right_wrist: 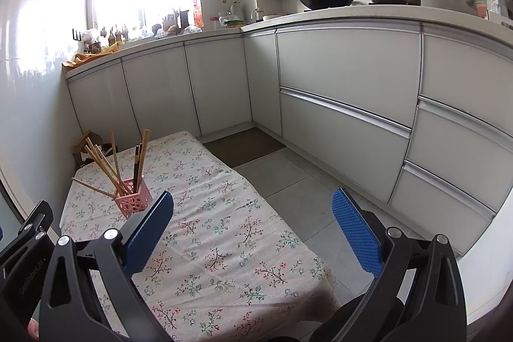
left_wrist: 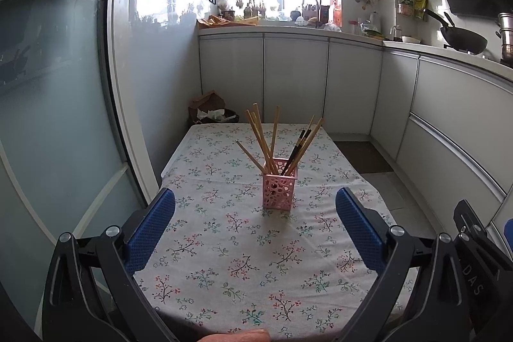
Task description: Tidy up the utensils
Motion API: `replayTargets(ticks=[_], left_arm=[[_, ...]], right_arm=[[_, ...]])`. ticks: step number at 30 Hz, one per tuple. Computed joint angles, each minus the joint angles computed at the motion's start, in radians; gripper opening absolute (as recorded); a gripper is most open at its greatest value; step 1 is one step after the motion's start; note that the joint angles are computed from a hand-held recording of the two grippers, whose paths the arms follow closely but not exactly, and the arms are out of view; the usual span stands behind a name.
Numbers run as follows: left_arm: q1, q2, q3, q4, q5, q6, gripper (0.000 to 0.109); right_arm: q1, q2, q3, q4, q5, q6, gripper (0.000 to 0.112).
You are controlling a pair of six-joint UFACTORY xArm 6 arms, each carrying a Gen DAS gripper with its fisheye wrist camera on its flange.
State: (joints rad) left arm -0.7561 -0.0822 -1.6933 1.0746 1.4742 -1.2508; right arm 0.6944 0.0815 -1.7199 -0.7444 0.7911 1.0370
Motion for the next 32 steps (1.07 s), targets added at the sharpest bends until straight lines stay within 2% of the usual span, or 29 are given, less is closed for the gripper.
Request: replayTargets(ticks=[19, 32], left_arm=[[-0.019, -0.002, 0.02, 0.059, 0.004, -0.005, 0.095], [-0.01, 0.005, 0.0, 0.02, 0.01, 0.019, 0.096]], right_arm=[[-0.01, -0.005, 0.008, 0.009, -0.008, -0.008, 0.097], [-0.013, -0.003, 0.008, 0.016, -0.008, -0.011, 0.097]])
